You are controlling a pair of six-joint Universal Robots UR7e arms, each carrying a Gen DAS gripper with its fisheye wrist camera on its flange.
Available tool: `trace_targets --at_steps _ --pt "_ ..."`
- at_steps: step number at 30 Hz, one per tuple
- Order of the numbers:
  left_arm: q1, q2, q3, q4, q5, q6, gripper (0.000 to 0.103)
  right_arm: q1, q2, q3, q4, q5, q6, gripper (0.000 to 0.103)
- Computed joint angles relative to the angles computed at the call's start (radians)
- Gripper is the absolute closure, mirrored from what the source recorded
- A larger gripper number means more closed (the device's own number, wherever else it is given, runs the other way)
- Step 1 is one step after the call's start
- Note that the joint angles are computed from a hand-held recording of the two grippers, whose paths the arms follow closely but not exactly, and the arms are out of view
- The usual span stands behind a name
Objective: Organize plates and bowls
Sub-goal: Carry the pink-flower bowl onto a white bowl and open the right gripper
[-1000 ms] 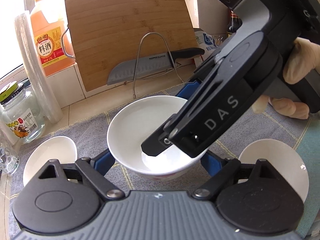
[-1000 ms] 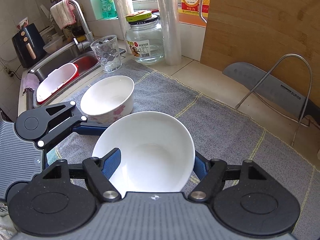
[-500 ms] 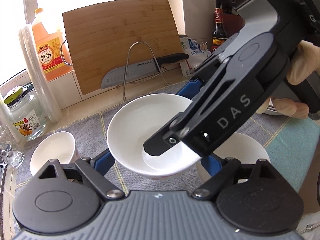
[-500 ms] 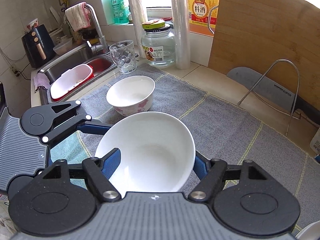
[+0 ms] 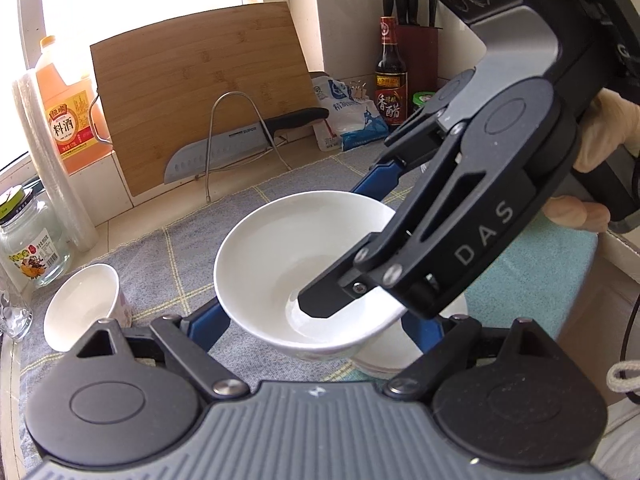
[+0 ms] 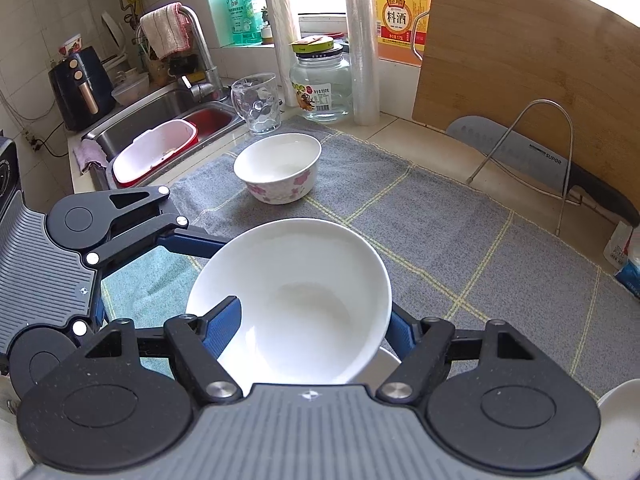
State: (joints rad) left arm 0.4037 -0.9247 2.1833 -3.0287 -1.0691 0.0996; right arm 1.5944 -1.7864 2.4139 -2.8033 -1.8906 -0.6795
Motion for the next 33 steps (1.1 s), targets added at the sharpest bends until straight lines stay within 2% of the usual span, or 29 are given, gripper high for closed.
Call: trace_targets --at_steps 8,14,21,33 --pt "0.000 0.038 -0.016 -0.012 -0.078 0.017 0.011 -0.026 -0.086 0.035 0.039 -0.043 0.025 0.023" --pt "0.006 0.051 -0.021 -0.004 -0.113 0.005 0.011 -0.049 -0.111 0.053 0.041 -0.052 0.027 0.023" --pt "0.007 0.058 -0.020 0.020 -0.116 -0.017 0.011 -0.076 -0.111 0.066 0.037 -0.042 0.019 0.023" --pt "0.017 0.070 -0.034 0.045 -0.123 -0.025 0.011 -0.084 -0.090 0.076 0.003 -0.065 -0.024 0.023"
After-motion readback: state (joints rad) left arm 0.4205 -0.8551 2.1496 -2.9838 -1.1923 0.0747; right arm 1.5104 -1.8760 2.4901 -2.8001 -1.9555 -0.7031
